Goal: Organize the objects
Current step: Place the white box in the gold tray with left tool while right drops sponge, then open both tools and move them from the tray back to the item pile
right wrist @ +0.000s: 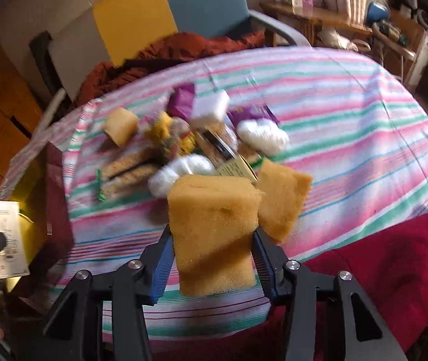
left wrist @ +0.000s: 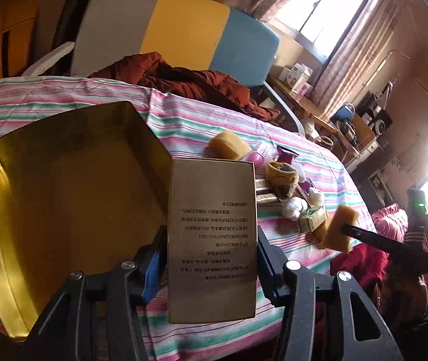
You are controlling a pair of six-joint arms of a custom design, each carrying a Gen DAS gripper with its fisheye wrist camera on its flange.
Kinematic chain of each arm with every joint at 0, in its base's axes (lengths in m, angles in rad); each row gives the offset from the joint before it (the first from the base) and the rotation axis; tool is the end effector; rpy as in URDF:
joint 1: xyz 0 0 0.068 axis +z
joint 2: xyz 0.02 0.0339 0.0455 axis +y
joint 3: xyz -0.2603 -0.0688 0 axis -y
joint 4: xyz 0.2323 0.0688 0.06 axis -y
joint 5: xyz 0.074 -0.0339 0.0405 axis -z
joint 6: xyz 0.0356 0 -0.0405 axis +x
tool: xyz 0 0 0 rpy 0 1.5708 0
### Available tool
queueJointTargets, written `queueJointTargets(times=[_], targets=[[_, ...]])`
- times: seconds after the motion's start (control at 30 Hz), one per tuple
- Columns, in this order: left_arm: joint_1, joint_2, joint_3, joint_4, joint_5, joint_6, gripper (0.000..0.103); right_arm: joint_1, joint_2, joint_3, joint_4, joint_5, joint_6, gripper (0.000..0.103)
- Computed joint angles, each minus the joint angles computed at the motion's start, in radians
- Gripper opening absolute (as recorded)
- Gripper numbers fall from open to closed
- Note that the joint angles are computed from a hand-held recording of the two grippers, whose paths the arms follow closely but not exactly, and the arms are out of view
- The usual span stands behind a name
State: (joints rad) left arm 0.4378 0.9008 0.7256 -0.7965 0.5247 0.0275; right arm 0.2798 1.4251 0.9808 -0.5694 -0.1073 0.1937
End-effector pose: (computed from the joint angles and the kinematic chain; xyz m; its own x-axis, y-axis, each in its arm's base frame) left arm 0.1494 0.0503 0.2496 -0.7507 -0.3251 -0.5751 -0.0905 0.9129 -0.3980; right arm 0.2638 0.0798 0.2325 -0.8639 -0.0491 -0.5013 -0.1658 0.9675 0.1910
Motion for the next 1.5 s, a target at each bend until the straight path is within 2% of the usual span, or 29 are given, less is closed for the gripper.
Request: queueJointTargets(times=[0.1, 0.2, 0.33, 0.43, 0.57, 0.67, 0.73, 0.83, 0.97, 1.03, 1.13, 1.2, 1.23, 1.3, 1.37, 1.4, 1.5], targets=[[0.142, -0.011, 0.009, -0.057, 0.046, 0.075, 0.053, 0.054, -0.055, 0.026, -0.006, -0.027, -0.012, 0.05], [0.317, -0.02, 0.017, -0.122, 0.082, 0.187, 0.053, 0.167, -0.037, 0.092, -0.001, -0.037, 0.0, 0.05], [0.556, 0.017, 0.028, -0.191, 0.117, 0.358, 0.054, 0.374, 0.09, 0.225, 0.033, -0.04, 0.034, 0.05], [0.675, 0.05, 0.015, -0.185, 0.102, 0.427, 0.054, 0.501, 0.231, 0.352, 0.038, -0.07, 0.044, 0.05], [0.76, 0.122, 0.0, -0.148, 0.057, 0.449, 0.058, 0.633, 0.43, 0.528, 0.02, -0.073, 0.036, 0.05], [0.823, 0.147, 0.003, -0.138, 0.057, 0.465, 0.064, 0.694, 0.554, 0.654, -0.008, -0.102, 0.043, 0.058], [0.866, 0.156, 0.008, -0.126, 0.061, 0.477, 0.066, 0.698, 0.586, 0.683, -0.002, -0.129, 0.06, 0.074], [0.901, 0.189, 0.03, -0.113, 0.072, 0.465, 0.066, 0.701, 0.587, 0.663, 0.015, -0.159, 0.068, 0.079], [0.9, 0.18, 0.039, -0.099, 0.076, 0.446, 0.066, 0.707, 0.564, 0.618, 0.011, -0.143, 0.067, 0.085], [0.895, 0.168, 0.044, -0.102, 0.083, 0.445, 0.066, 0.718, 0.537, 0.583, 0.023, -0.102, 0.055, 0.089], [0.878, 0.115, 0.042, -0.108, 0.086, 0.433, 0.066, 0.762, 0.471, 0.501, 0.097, 0.029, 0.017, 0.093], [0.878, 0.07, 0.038, -0.107, 0.089, 0.434, 0.066, 0.808, 0.412, 0.422, 0.191, 0.176, -0.031, 0.097], [0.87, 0.046, 0.031, -0.095, 0.081, 0.428, 0.066, 0.829, 0.387, 0.384, 0.239, 0.239, -0.056, 0.103], [0.847, 0.007, 0.021, -0.076, 0.058, 0.417, 0.066, 0.883, 0.341, 0.298, 0.357, 0.413, -0.103, 0.103], [0.832, -0.021, 0.018, -0.074, 0.046, 0.409, 0.066, 0.925, 0.341, 0.268, 0.408, 0.573, -0.133, 0.103], [0.829, -0.036, 0.012, -0.072, 0.041, 0.407, 0.066, 0.924, 0.352, 0.288, 0.381, 0.579, -0.138, 0.103], [0.803, -0.079, -0.003, -0.06, 0.009, 0.395, 0.066, 0.887, 0.368, 0.321, 0.298, 0.471, -0.08, 0.103]])
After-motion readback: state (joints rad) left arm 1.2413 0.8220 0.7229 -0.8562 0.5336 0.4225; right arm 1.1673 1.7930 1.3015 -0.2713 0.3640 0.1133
